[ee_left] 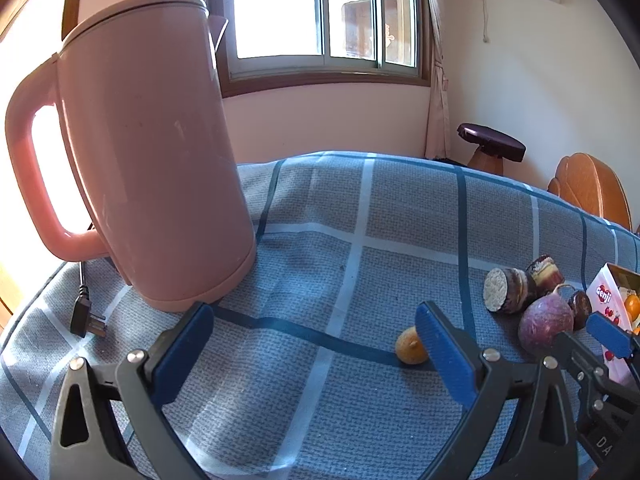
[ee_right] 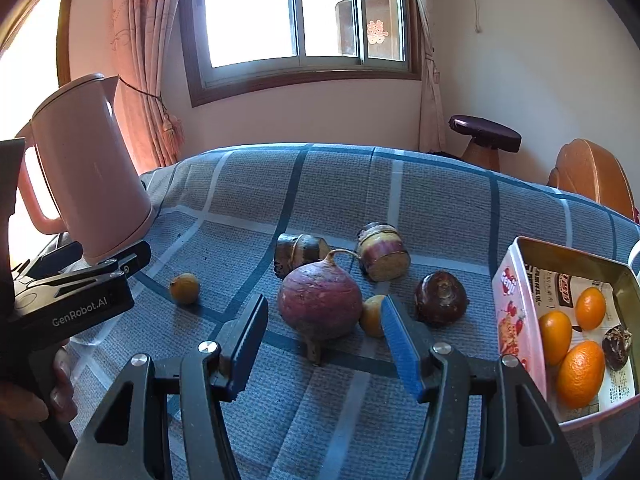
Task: Organize fruits
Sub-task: 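Move both open tools back toward the remaining fruits, then grasp the purple turnip with the right tool while the left tool grasps a round tan fruit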
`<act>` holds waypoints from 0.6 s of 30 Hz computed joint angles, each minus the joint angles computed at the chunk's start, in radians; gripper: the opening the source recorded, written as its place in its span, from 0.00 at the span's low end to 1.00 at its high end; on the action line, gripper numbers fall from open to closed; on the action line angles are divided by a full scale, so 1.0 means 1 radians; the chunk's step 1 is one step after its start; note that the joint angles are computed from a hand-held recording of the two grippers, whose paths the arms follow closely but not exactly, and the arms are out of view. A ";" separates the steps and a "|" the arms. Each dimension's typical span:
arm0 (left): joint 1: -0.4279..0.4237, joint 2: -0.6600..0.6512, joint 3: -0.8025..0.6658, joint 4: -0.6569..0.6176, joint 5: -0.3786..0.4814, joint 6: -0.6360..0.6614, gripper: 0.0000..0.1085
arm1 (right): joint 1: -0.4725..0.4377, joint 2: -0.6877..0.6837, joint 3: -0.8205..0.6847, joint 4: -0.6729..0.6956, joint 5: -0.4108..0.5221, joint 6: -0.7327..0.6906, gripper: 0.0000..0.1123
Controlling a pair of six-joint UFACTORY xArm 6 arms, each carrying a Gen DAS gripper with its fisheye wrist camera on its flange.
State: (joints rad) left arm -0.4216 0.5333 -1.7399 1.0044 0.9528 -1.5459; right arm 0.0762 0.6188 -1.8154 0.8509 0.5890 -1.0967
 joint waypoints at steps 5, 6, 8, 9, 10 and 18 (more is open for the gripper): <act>0.005 -0.022 0.018 0.000 0.023 0.001 0.95 | 0.026 0.048 -0.057 -0.141 -0.011 0.112 0.56; 0.008 -0.028 0.024 0.000 0.029 0.000 0.95 | 0.030 0.052 -0.062 -0.157 -0.018 0.120 0.57; 0.017 -0.047 0.046 0.001 0.032 -0.020 0.95 | 0.037 0.071 -0.085 -0.222 -0.019 0.158 0.58; 0.024 -0.060 0.064 0.000 0.026 -0.037 0.95 | 0.042 0.070 -0.080 -0.235 -0.035 0.152 0.58; 0.032 -0.072 0.081 -0.001 0.018 -0.057 0.95 | 0.046 0.069 -0.074 -0.254 -0.049 0.158 0.58; 0.035 -0.071 0.088 0.006 0.023 -0.080 0.95 | 0.070 0.059 -0.025 -0.412 -0.152 0.208 0.57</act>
State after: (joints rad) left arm -0.3865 0.4623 -1.6520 1.0102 0.9753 -1.6260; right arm 0.1465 0.6775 -1.8408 0.4393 0.4375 -0.8884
